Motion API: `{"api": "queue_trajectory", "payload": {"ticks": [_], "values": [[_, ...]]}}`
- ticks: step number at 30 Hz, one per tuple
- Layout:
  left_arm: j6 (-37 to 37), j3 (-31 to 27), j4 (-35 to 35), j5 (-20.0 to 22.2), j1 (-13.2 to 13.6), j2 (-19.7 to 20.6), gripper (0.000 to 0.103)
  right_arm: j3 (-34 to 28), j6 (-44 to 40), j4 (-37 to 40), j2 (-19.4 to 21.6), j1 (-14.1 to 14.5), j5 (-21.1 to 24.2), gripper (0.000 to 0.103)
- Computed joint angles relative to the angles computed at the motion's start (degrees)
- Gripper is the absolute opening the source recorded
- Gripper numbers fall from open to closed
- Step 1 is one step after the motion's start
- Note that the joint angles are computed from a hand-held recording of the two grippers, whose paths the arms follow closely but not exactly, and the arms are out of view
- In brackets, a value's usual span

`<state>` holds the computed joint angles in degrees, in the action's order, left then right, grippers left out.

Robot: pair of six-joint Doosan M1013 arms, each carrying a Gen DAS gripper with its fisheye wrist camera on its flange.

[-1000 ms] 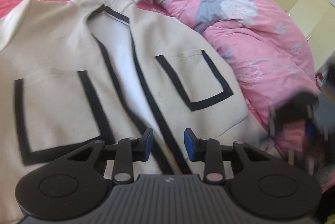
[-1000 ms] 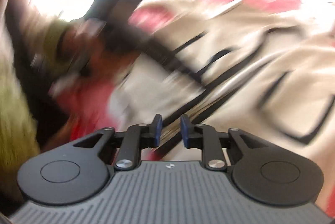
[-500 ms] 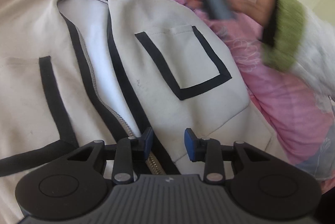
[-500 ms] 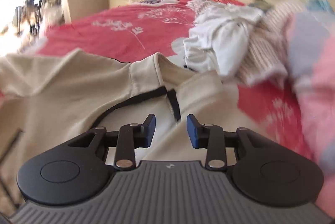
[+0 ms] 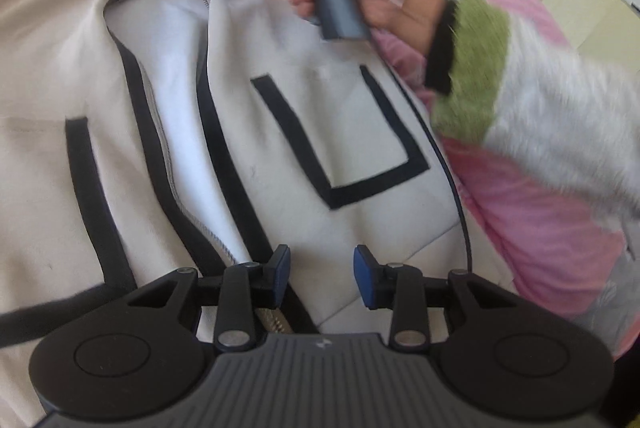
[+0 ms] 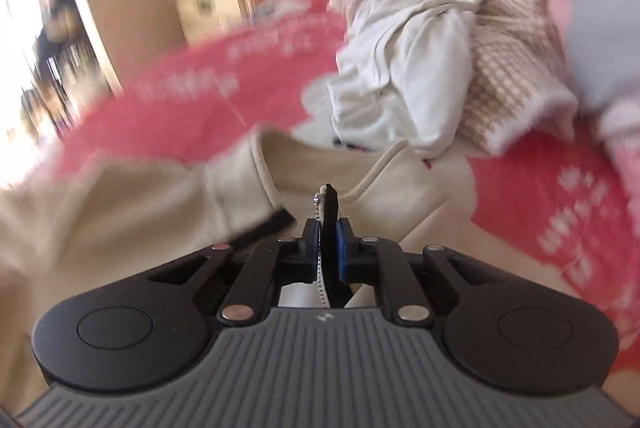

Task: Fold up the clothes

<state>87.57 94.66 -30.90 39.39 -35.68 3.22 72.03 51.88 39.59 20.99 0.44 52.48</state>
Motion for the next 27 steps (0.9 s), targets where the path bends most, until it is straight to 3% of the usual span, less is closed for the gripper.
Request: {"api": "queue_trajectory", "payload": {"ticks": [4,6,9,12,18,20,21,24,27], "values": [[1.0,-0.1,0.1,-3.8,0.2,-0.1,0.045,1.5,-2.5,23.6,-0.1,-7.5,6.8,0.007],[0.2,-0.3,0.6,-5.6,0.5,0.2,0.047,2.1,-2.2,31.1,0.3,-9.9,8.8,0.007],[-5.7,-1.5,4.9,-7.0,0.5,1.6,0.049,2.7,-1.3,39.8,1.3,-12.1,12.6,0.007],[-8.1,-2.0,1.7,-5.9,2.0,3.0,0.051,3.2,-0.6,46.8,2.4,-12.9,15.3,0.007],[-9.1,-1.0,-9.6,-5.4,3.9,4.2,0.041,1.6,-0.1,49.3,3.9,-11.8,18.0,0.007],[-8.0,-0.3,-12.6,-6.4,4.0,4.0,0.026,1.2,-0.6,49.6,4.2,-11.4,18.6,0.007],[-8.1,0.0,-12.9,-7.0,4.0,3.7,0.024,0.9,-0.6,49.6,4.3,-11.2,18.6,0.007],[-12.4,0.7,-8.4,-9.6,3.0,2.4,0.017,0.4,-0.8,48.8,4.5,-10.6,17.8,0.007],[-23.4,0.6,3.4,-10.6,1.3,1.1,0.009,0.1,-1.1,47.4,4.8,-9.6,16.7,0.007]]}}
